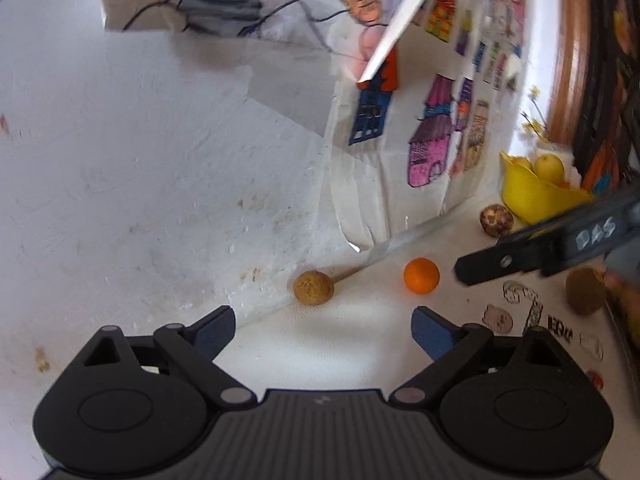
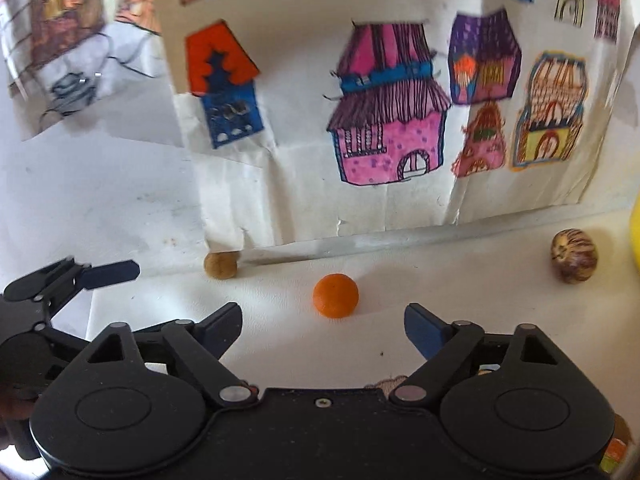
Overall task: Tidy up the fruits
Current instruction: 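Move both grippers toward the orange and small brown fruit by the wall, then grasp the small brown round fruit with the left gripper while the right grasps the orange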
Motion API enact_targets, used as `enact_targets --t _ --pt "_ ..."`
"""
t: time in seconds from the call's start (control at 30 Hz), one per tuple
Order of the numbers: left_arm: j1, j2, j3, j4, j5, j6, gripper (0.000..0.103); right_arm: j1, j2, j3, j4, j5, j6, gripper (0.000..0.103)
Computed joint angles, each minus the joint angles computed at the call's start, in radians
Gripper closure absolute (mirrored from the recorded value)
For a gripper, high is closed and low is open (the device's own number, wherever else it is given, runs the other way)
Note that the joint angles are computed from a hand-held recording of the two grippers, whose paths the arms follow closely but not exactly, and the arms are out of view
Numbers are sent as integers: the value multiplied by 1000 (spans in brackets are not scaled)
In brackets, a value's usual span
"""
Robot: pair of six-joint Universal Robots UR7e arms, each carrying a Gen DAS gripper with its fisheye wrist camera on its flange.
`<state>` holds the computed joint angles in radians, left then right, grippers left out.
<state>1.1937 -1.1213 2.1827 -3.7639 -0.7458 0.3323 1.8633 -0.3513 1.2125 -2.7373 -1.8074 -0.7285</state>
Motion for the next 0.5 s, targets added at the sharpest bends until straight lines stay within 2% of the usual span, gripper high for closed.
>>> enact_targets --t 0.1,0.3,0.37,0.5 --pt "7 11 -19 11 0 -71 12 -7 24 -29 12 4 -13 20" --pt "18 40 -56 14 7 -152 22 -17 60 -52 -18 -2 -93 29" --pt "26 38 -64 34 -9 -198 28 -20 70 -57 -27 -1 -110 29" --pt "46 29 -79 85 -49 -313 34 -31 84 -67 -25 21 -101 29"
